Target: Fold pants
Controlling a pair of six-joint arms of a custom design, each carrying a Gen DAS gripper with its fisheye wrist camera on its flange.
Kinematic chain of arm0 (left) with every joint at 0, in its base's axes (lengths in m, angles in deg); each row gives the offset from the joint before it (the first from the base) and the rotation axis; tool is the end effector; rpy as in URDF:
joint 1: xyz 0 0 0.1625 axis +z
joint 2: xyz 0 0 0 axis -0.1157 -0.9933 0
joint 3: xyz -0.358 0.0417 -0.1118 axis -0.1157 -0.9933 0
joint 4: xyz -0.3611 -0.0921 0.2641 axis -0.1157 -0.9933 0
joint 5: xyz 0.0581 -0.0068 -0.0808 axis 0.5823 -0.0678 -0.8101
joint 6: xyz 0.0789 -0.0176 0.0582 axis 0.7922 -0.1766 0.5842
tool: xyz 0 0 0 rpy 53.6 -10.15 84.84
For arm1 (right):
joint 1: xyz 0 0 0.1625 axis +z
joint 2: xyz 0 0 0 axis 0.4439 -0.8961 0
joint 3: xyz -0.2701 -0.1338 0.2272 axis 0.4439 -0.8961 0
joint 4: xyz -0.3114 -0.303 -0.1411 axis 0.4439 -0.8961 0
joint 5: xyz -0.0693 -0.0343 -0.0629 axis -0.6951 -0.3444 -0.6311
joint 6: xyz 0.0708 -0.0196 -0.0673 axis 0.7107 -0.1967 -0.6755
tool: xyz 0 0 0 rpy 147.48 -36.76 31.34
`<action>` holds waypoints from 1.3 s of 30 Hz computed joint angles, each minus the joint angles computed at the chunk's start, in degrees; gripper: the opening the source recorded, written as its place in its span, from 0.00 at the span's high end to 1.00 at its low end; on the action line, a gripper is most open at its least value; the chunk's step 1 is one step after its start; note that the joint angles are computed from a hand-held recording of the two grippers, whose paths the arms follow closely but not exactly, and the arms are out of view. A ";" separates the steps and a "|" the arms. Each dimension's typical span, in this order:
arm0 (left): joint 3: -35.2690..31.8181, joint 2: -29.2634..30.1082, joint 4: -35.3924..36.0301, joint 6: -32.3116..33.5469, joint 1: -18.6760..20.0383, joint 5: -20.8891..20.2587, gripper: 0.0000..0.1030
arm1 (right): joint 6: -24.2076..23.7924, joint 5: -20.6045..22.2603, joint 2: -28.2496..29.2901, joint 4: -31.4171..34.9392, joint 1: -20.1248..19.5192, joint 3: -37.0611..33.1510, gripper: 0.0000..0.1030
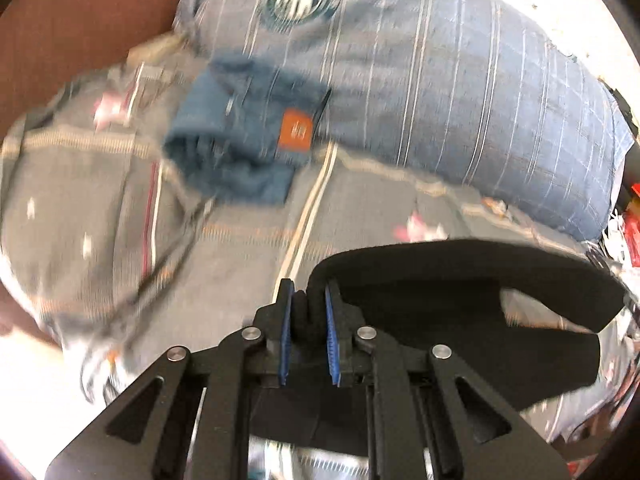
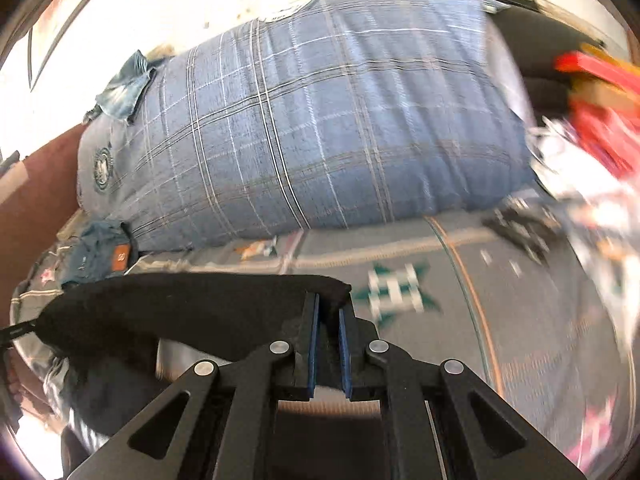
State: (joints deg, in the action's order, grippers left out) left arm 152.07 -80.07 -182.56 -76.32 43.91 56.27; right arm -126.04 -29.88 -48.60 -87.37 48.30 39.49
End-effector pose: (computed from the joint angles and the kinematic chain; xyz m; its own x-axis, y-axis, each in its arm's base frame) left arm -0.3555 -0.5475 0.1760 -0.7499 -0.3354 -0.5703 0.1967 0.7100 -0.6762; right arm -0.0303 -0.6110 0.4952 -0.8236 -0.1334 0.5513 -0.5185 0.5711 -0.6364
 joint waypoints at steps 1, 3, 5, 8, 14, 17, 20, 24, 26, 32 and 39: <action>1.26 -0.76 0.24 -1.33 0.18 -1.57 0.88 | 0.02 0.25 -2.67 -1.36 -1.72 3.38 0.93; 3.41 -2.05 -0.84 -2.25 1.40 -6.45 0.88 | -0.38 -0.90 -5.92 -0.99 -4.30 7.01 0.92; 5.87 -3.92 -3.89 -2.77 2.21 -10.73 0.88 | -0.12 -2.79 -7.59 -0.70 -5.99 9.02 0.92; 10.30 -7.90 -10.49 -2.81 1.58 -14.17 0.84 | 4.46 -1.32 -11.18 2.13 -9.34 11.05 0.88; 15.31 -12.92 -20.43 -4.76 -1.36 -16.24 0.58 | 12.95 7.30 -16.47 10.19 -13.44 11.42 0.71; 16.00 -12.05 -29.06 -3.26 -1.16 -18.21 0.42 | 16.73 7.67 -15.40 13.39 -12.71 10.20 0.49; 17.98 -12.46 -39.47 -3.19 0.53 -25.43 0.42 | 20.92 9.04 -12.90 17.15 -12.21 8.16 0.49; 19.58 -12.89 -45.61 -4.68 1.22 -27.18 0.42 | 22.63 7.71 -10.94 16.95 -11.46 7.83 0.49; 19.26 -12.25 -46.50 -5.87 2.22 -28.07 0.42 | 22.94 9.22 -10.25 18.09 -11.61 7.56 0.49; 16.52 -7.78 -49.51 -8.05 6.51 -33.68 0.42 | 22.75 7.89 -7.46 21.14 -10.10 6.20 0.48; 13.10 -3.97 -44.95 -10.27 9.78 -35.41 0.71 | 18.74 6.05 -6.71 20.75 -8.78 6.31 0.73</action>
State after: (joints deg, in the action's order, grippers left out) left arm 165.17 -84.04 -227.51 -86.59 53.69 20.86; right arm -107.30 -23.83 -55.32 -66.61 39.53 45.80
